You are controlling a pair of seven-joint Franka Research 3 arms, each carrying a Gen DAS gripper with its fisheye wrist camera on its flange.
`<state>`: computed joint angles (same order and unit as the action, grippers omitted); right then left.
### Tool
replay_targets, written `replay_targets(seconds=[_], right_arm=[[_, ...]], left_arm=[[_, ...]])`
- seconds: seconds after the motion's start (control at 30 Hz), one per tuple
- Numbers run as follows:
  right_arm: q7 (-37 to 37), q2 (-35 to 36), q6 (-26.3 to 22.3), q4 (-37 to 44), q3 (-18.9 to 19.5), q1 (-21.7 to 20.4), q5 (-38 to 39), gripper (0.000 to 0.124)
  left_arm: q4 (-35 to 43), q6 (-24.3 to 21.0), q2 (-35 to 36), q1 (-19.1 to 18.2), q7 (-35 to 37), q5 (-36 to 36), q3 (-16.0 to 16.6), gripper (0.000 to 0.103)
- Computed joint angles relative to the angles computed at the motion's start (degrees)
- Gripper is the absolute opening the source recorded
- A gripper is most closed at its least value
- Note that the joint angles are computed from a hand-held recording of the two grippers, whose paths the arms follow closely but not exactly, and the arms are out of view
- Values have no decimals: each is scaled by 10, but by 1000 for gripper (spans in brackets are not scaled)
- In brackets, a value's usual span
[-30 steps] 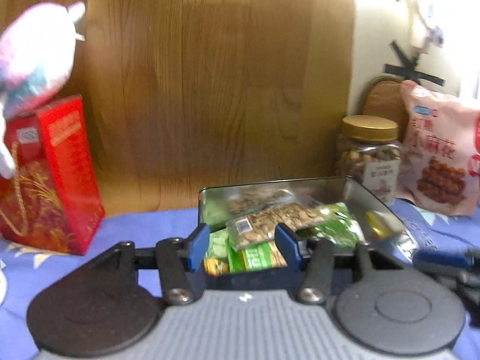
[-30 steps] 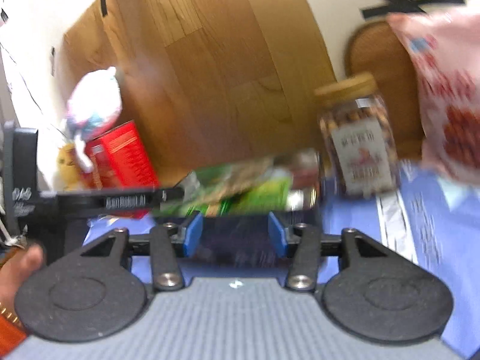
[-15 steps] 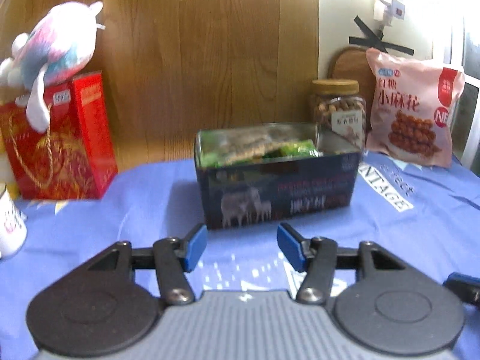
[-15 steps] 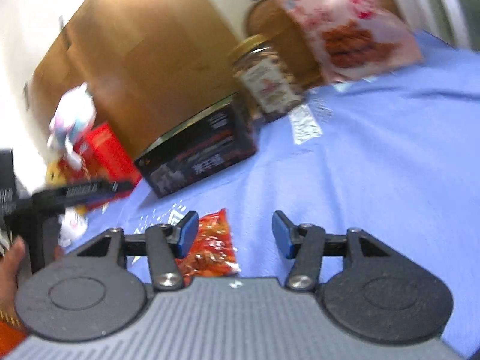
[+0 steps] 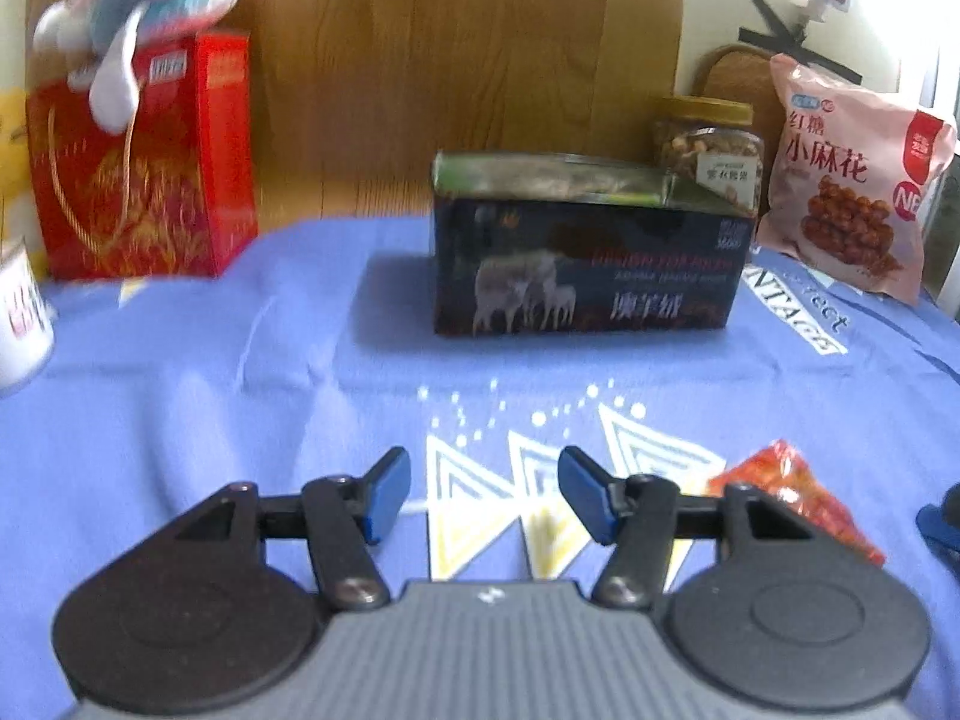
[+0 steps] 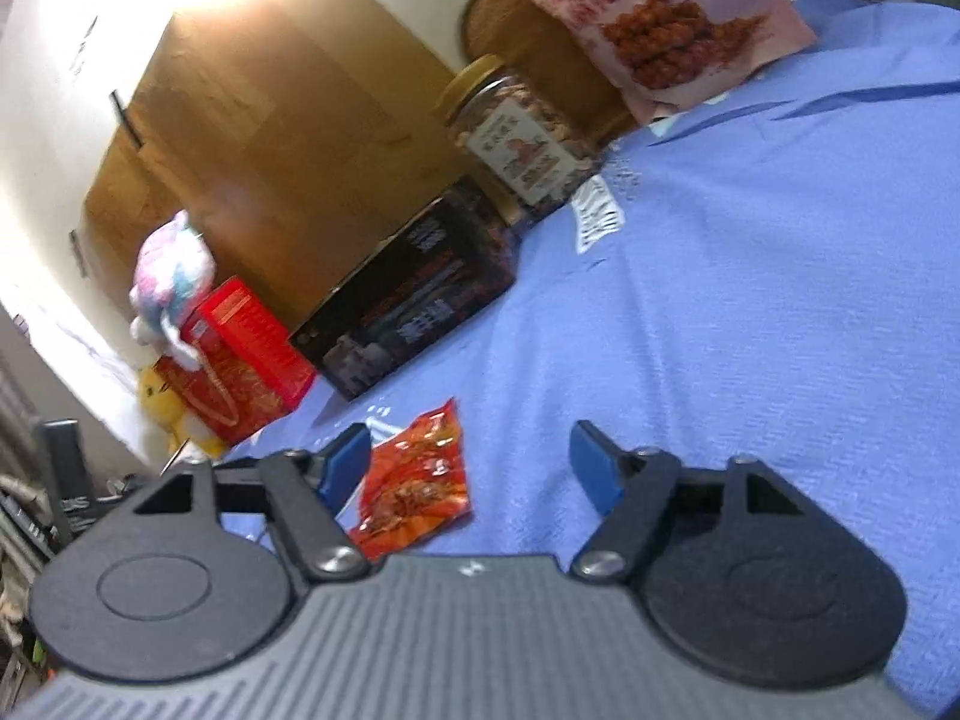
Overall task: Organize snacks
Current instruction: 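Reach the open right gripper toward the red spicy packet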
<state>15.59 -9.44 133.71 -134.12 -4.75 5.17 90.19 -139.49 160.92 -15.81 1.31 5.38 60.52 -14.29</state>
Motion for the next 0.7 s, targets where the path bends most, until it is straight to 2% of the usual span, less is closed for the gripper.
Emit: replay_targets(seconds=[0.03,0.1,0.2,0.3,0.43,0.57,0.7], right_arm=[[-10,0,-9,0,-1,-1,-8,92],[-25,1,-29,3,-1,0,-32,103],[-37,-2,-19,2,4,4,-41,103],[-34,3,-35,3,-3,2,-34,103],[-33,1,-30,2,0,1,-35,103],[-2,4,-22,11,4,4,-47,103],[44,26,-44,38,9,7,-89,74]], left_arm=[[-4,6,2,1,-5,-1,2,56],[-10,5,-1,17,-64,63,-16,59],[-13,8,-3,12,-90,90,-10,60],[-17,30,-6,14,-116,109,0,61],[-19,42,-7,15,-131,121,5,61],[-21,53,-9,18,-144,131,7,62],[-23,64,-10,22,-160,143,8,62]])
